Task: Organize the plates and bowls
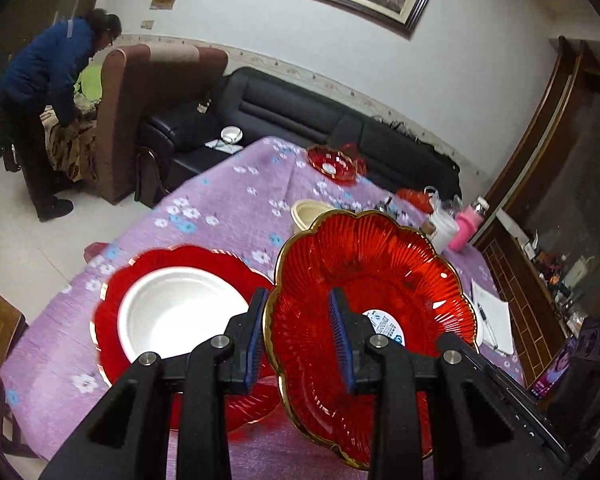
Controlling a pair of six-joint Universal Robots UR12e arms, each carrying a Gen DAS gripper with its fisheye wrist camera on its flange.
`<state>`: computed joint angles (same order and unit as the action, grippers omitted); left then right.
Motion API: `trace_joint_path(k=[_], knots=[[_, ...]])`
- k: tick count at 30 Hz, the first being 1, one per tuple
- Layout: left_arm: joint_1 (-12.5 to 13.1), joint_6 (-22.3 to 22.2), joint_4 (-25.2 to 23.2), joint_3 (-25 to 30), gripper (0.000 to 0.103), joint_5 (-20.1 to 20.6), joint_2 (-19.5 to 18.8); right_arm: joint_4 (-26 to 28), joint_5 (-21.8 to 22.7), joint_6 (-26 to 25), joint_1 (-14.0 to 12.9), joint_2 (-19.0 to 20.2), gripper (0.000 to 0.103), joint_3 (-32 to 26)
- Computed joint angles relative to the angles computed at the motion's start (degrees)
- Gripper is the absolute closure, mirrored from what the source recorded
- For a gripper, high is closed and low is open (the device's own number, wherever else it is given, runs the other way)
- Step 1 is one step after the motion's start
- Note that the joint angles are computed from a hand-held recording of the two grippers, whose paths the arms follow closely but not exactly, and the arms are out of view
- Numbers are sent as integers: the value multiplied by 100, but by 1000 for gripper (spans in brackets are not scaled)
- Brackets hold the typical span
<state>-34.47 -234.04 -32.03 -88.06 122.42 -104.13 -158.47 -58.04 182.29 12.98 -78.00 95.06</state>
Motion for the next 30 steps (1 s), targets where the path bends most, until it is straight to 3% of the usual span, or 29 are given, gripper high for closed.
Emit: trace_joint_path(k=[8, 15, 21, 30], knots=[[34, -164, 39, -334, 73, 406, 362, 6, 85, -194, 253, 74, 86, -238], [145, -530, -269, -604, 73, 571, 583, 212, 85, -417, 498, 259, 86, -468], [354, -950, -503, -908, 73, 311, 703, 619, -63, -617, 660, 494, 86, -623], [719, -1218, -784, -1152, 73, -485, 659, 1280, -431, -740, 805, 842, 86, -878]])
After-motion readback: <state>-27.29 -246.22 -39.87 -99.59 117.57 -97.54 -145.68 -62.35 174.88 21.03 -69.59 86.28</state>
